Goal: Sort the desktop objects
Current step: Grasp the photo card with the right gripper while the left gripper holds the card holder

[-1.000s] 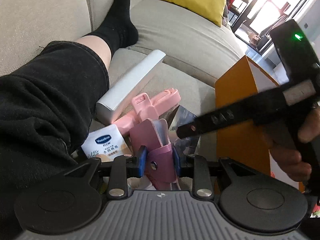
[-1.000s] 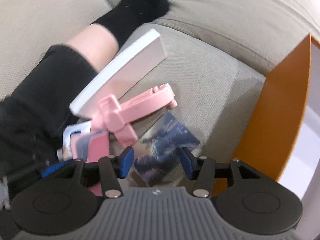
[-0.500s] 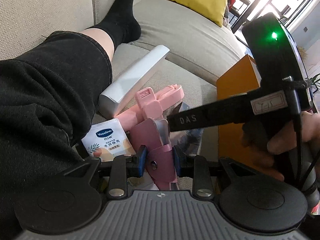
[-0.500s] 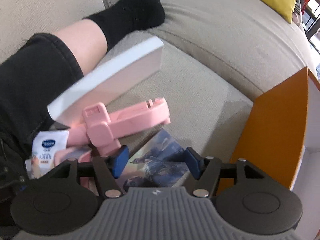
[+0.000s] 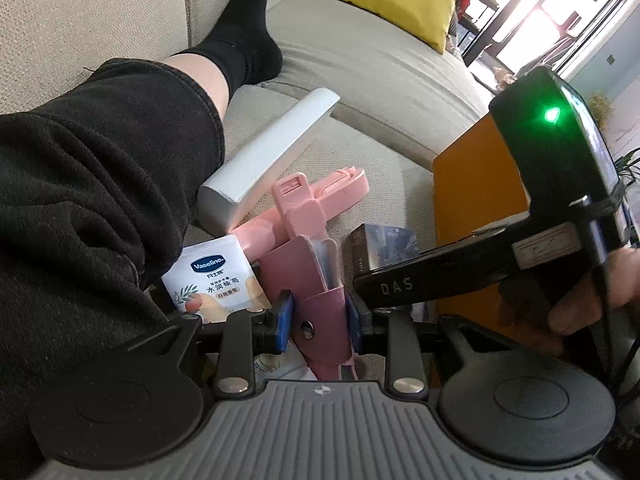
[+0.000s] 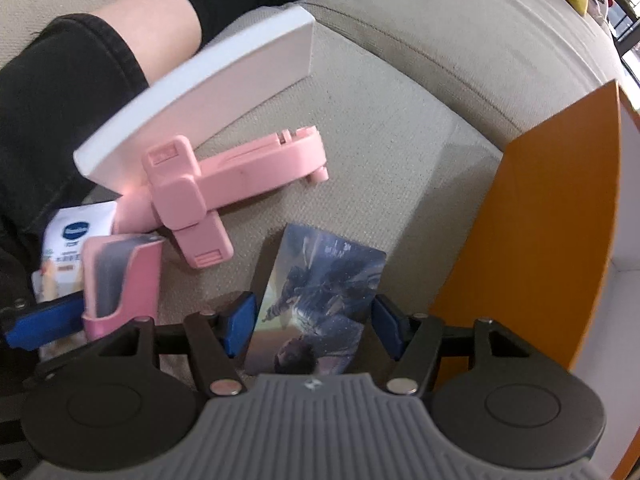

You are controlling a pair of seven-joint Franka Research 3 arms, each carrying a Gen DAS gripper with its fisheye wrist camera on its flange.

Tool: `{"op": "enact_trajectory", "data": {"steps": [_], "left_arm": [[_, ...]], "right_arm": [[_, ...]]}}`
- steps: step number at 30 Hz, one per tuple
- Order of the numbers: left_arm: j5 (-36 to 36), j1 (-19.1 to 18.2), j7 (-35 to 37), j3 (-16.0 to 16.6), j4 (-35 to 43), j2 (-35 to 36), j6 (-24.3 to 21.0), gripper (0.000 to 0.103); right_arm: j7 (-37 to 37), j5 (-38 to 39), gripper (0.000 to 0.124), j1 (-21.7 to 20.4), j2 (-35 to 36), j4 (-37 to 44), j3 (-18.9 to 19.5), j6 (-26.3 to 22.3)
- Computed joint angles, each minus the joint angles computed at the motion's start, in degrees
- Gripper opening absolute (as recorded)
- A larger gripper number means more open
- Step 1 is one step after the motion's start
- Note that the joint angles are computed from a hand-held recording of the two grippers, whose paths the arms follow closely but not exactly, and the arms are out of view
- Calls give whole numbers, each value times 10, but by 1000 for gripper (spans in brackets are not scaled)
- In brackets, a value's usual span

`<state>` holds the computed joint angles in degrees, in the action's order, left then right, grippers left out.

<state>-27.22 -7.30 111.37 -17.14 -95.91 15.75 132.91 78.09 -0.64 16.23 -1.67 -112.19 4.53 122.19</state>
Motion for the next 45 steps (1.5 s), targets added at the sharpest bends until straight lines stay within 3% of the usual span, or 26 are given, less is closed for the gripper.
{"op": "enact_trajectory", "data": {"steps": [5,9,11,20,29,40,45], "left_arm": [[17,-3,-7,2,8,3,-11,33],[27,-5,3,0,10,4,-18,34],[28,-6,4,0,10,5,-17,34],[-52,13,27,-9,-6,1,0,31],[-77,17,32,-8,8,16,-21,31],[-81,19,29,-8,14,21,-25,31],[-79,19,28,-7,11,19,-26,31]], "right_arm": [[-17,20,65,-2,-1,-3,-4,0],[-53,136,65,-22,24,49,-22,-86],[-78,174,65,-31,29,60,-25,-105],[-132,266,60,-48,33,65,-29,-115],[-137,252,59,-46,14,50,-26,-90],[-120,241,58,-53,34,80,-30,-127],[-113,206,57,-46,63,106,-24,-182]]}}
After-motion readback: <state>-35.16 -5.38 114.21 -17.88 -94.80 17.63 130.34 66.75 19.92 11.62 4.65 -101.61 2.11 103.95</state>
